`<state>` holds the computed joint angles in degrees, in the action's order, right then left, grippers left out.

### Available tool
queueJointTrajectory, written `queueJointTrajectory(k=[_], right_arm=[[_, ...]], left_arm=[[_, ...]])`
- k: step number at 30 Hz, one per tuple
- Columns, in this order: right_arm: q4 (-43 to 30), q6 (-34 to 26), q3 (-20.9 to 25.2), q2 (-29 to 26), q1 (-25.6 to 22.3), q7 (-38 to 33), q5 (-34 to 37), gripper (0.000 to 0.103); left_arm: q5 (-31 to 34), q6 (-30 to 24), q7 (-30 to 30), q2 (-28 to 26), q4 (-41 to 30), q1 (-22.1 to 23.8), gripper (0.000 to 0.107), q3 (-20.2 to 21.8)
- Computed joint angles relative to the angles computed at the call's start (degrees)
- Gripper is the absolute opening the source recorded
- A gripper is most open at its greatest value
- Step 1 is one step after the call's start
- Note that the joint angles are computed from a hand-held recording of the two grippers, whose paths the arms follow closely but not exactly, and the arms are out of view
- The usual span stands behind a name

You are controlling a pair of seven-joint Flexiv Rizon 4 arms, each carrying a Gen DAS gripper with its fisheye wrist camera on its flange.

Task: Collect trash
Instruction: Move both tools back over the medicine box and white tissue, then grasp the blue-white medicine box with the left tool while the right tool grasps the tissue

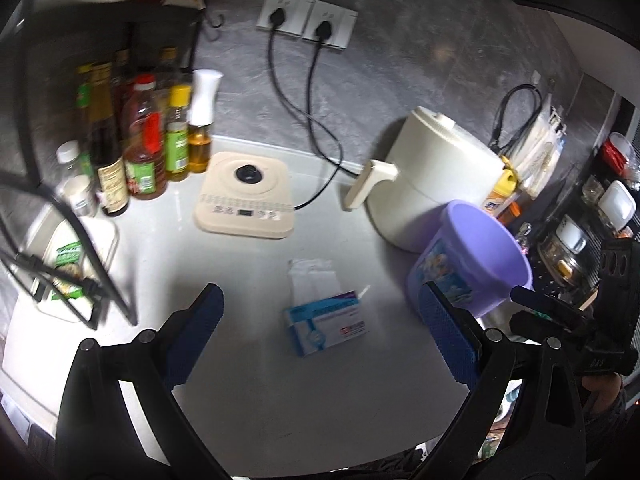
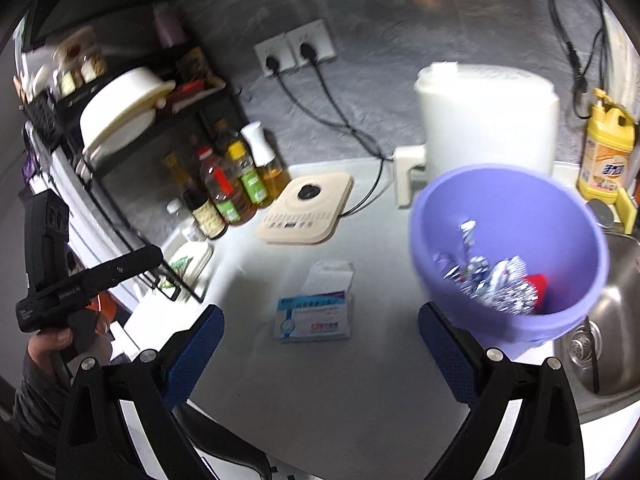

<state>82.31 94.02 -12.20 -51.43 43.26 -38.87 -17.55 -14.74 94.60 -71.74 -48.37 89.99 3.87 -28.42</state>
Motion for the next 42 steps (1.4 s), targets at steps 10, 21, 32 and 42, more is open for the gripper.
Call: queueJointTrajectory(k=[10, 21, 32, 42], right_arm=[[-4.2, -2.5, -0.5, -4.6, 1.7, 2.6, -0.6, 0.095], [-1.7, -0.6, -11.5, -8.7, 8.9, 13.5, 2.8, 0.092], [1.3, 2.5, -18.5, -11.6, 13.6, 18.4, 8.0, 0.091], [5.7, 4.1, -23.9, -13.2, 18.4, 20.2, 14.7, 0.091]], left_arm=[[2.1, 1.2, 0.7, -1.0, 1.8, 2.8, 0.094, 0.1], [3.0, -2.9, 9.1, -6.4, -3.7, 1.7, 0.09, -0.2], [0.5, -10.3, 19.9, -12.4, -14.3, -5.3, 0.09, 5.2], [-2.3, -19.2, 28.2, -19.0, -26.6, -11.3, 0.09, 9.1]])
